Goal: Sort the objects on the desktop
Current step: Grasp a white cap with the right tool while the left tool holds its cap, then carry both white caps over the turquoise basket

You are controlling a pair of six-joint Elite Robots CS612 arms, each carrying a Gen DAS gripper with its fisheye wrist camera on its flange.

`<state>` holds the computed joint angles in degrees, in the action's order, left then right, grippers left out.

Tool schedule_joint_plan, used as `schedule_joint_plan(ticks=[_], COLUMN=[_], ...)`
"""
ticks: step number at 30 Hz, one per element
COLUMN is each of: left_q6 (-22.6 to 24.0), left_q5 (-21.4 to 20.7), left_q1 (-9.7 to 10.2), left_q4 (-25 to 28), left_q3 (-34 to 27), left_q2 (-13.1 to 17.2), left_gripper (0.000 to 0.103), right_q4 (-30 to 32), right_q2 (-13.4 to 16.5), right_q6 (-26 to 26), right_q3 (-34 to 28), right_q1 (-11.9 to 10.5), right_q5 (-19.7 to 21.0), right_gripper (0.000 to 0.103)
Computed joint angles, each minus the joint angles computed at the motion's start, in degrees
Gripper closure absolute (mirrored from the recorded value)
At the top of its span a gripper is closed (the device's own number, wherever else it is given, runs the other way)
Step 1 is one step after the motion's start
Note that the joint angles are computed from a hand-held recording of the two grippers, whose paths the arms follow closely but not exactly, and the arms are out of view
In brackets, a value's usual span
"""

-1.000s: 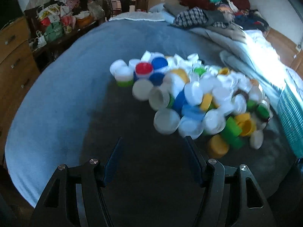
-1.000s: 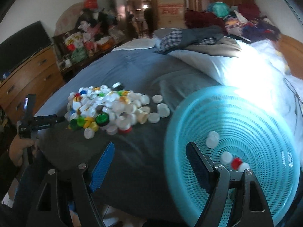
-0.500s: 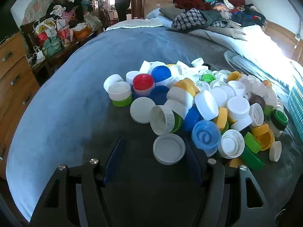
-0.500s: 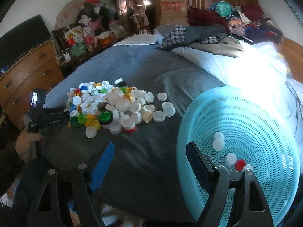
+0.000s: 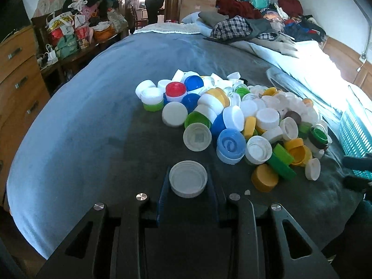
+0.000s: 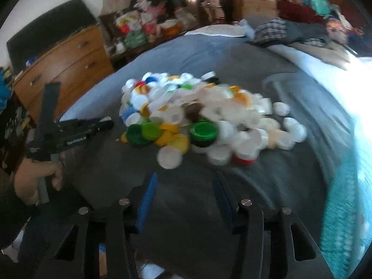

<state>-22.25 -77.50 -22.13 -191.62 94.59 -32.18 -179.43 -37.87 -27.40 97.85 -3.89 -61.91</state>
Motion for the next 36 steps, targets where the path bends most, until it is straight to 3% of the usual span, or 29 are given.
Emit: schedule_joint_plan(ticks=[4,8,9,10,17,22,36], left_q6=[-0.5,-1.4,-1.5,-1.6,-1.8,0.2,7.4], left_q5=[-0.5,-1.3,-1.4,-1.5,-2.2,-2.9,-6.7], left_q1=[0.18,0.42,0.41,0.41,0.17,-0.86,-5.74], left_q4=[-0.1,0.0,0.1,0.1,-1.7,-3.7,-1.0], left_q3=[-0.1,-0.4,-0.5,-0.5,0.8,1.6,-2.2], left_q2=[0.0,0.3,0.3,0.4,-0.6,-2.1,-3.3], left_gripper=[0.076,0.076,0.076,0.076,0.076,0.076,0.076], right_q4=[0.2,1.0,1.4,2.0,0.4,-2.2,-10.9], right_q2=[1.4,2.9,3.3,3.5,1.4,-1.0,-6.5], right_q6=[-1.1,-3.0,-3.1,-3.0,-1.4,-0.4,5.9], right_q3=[-2.0,-4.2,-4.7,-5.0,-2.2,0.5,7.2], right_q1=[2.0,3.9,4.1,4.1,1.8,0.1,-6.7], right_q5=[-2.1,-7.4,-8.7,-9.0,-4.5,-3.3,-2.7], right_gripper=[0.049,0.049,0.056,0.069,0.070,0.070,0.069])
